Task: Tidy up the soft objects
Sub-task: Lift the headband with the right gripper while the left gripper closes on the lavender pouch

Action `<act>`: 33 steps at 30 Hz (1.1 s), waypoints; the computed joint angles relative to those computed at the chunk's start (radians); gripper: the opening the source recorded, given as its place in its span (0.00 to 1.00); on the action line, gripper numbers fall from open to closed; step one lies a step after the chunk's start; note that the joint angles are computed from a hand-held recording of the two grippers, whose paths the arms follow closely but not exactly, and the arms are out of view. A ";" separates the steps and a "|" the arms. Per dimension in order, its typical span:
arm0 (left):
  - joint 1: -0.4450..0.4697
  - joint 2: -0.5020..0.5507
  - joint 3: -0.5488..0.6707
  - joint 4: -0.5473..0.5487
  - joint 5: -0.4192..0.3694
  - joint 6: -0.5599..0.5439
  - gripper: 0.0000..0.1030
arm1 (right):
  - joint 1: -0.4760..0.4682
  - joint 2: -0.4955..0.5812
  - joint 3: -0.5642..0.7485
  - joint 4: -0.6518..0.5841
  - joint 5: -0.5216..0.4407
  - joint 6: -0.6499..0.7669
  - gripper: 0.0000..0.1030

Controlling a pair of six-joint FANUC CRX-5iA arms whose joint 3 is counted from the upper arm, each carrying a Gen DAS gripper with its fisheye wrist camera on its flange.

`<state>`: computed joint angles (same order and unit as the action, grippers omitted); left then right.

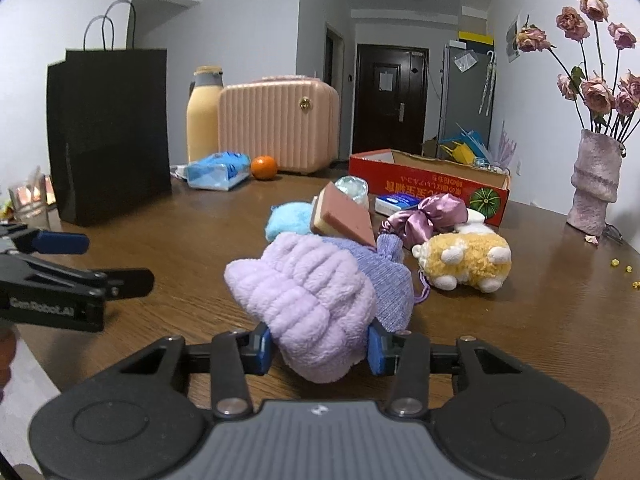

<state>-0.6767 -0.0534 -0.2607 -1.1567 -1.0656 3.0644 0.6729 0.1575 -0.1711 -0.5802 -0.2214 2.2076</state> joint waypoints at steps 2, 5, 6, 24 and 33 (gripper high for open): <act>-0.007 0.005 0.008 -0.002 -0.006 -0.004 1.00 | -0.032 -0.008 0.017 -0.108 -0.033 0.102 0.42; -0.022 0.011 0.016 -0.005 -0.017 -0.007 1.00 | -0.041 -0.016 0.009 -0.124 -0.027 0.110 0.42; -0.026 0.012 0.018 -0.005 -0.020 -0.009 1.00 | -0.033 -0.019 -0.002 -0.088 -0.013 0.072 0.42; -0.042 0.016 0.024 -0.006 -0.038 -0.010 1.00 | -0.027 -0.006 -0.024 -0.023 -0.001 0.027 0.37; -0.045 0.023 0.040 -0.011 -0.038 -0.022 1.00 | -0.149 -0.036 0.027 -0.409 -0.117 0.393 0.26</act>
